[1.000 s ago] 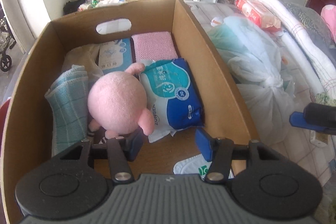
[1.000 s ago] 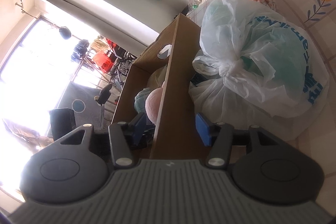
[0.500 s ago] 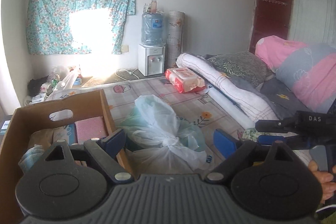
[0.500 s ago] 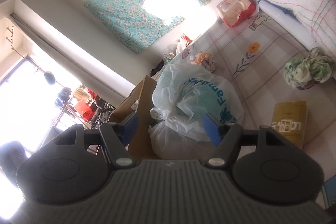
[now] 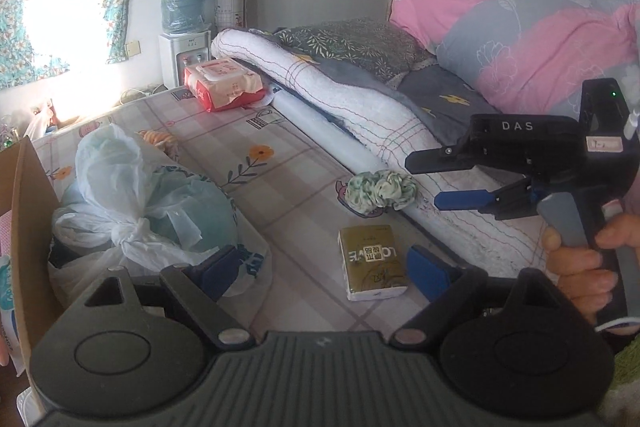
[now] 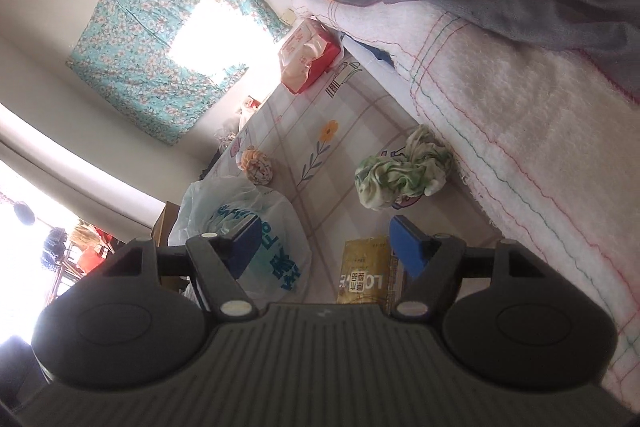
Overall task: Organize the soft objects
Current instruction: 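Reach the left gripper to the orange-striped rolled towel on the bed, then grasp the orange-striped towel with the left gripper and lift it toward the box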
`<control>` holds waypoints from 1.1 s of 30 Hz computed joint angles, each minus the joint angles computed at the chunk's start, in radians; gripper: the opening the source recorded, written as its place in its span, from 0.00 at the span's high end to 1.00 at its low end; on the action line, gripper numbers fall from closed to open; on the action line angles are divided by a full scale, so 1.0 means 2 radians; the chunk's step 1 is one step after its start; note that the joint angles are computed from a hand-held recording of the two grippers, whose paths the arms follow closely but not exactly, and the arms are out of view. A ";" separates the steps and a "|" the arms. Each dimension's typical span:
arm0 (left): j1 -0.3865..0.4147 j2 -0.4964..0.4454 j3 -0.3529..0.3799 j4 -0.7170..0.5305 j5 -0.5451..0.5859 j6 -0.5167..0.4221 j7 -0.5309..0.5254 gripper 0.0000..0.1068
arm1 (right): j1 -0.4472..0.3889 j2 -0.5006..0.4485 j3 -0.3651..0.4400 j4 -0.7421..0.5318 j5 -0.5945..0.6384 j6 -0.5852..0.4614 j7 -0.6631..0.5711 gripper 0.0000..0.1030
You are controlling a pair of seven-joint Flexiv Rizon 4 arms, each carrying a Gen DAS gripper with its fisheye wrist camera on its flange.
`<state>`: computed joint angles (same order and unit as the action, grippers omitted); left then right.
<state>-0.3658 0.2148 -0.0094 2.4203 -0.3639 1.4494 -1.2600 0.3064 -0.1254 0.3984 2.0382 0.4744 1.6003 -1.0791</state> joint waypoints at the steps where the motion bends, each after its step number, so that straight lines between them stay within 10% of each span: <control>1: 0.009 -0.007 -0.007 -0.006 0.011 -0.008 -0.009 0.14 | 0.006 -0.004 -0.010 0.001 -0.013 -0.002 0.011 0.31; 13: 0.133 -0.049 -0.024 -0.169 0.174 -0.165 -0.131 0.14 | -0.062 -0.084 0.051 -0.218 0.105 -0.172 -0.220 0.31; 33: 0.223 -0.389 0.010 -0.568 0.053 -0.479 -0.237 0.20 | 0.123 -0.464 -0.070 -0.793 -0.129 -0.510 -0.136 0.48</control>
<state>0.0799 -0.5642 0.0101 1.2846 -0.2572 0.4920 -1.7343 0.5527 -1.0527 0.2591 0.4516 0.2171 0.5808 -1.3517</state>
